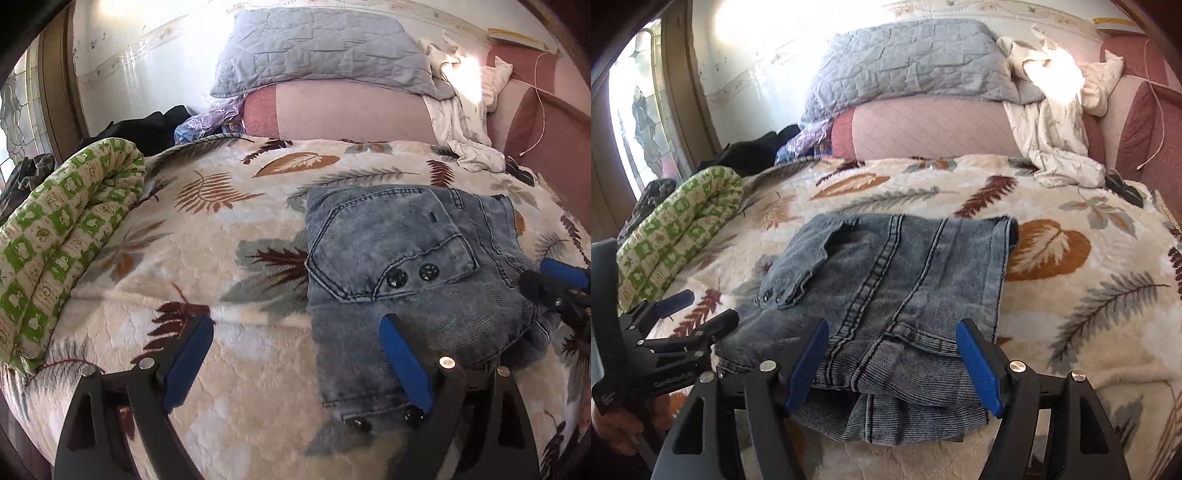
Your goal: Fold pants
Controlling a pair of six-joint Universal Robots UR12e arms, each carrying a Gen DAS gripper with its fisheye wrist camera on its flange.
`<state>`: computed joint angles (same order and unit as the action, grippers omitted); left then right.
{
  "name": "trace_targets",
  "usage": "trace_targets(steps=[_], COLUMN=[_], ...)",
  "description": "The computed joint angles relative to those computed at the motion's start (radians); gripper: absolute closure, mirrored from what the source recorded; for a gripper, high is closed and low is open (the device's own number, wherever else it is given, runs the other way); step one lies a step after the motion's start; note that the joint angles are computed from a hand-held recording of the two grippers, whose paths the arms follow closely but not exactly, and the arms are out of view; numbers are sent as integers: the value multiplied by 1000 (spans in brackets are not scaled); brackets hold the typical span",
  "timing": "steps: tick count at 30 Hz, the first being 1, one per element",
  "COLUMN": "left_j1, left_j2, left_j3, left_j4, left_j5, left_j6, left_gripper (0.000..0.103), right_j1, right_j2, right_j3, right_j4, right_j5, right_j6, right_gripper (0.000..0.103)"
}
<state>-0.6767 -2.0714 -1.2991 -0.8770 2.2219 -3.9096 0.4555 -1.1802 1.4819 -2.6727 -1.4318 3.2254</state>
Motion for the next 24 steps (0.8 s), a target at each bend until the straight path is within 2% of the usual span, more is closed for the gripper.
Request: trace_targets(steps=[12, 24], left_j1=[-3, -1], left_j2=[-9, -15], left_j3=[9, 16], left_j4=[-19, -28], left_j5=[-3, -13], left_j6=[4, 6], left_gripper=[11, 11], right_j1=[-5, 0], right_j2=[12, 22], right_j3=[-7, -19], right_j4=[54, 84], right_j5=[21, 7], right_j6=[25, 7], right_gripper=[26, 23])
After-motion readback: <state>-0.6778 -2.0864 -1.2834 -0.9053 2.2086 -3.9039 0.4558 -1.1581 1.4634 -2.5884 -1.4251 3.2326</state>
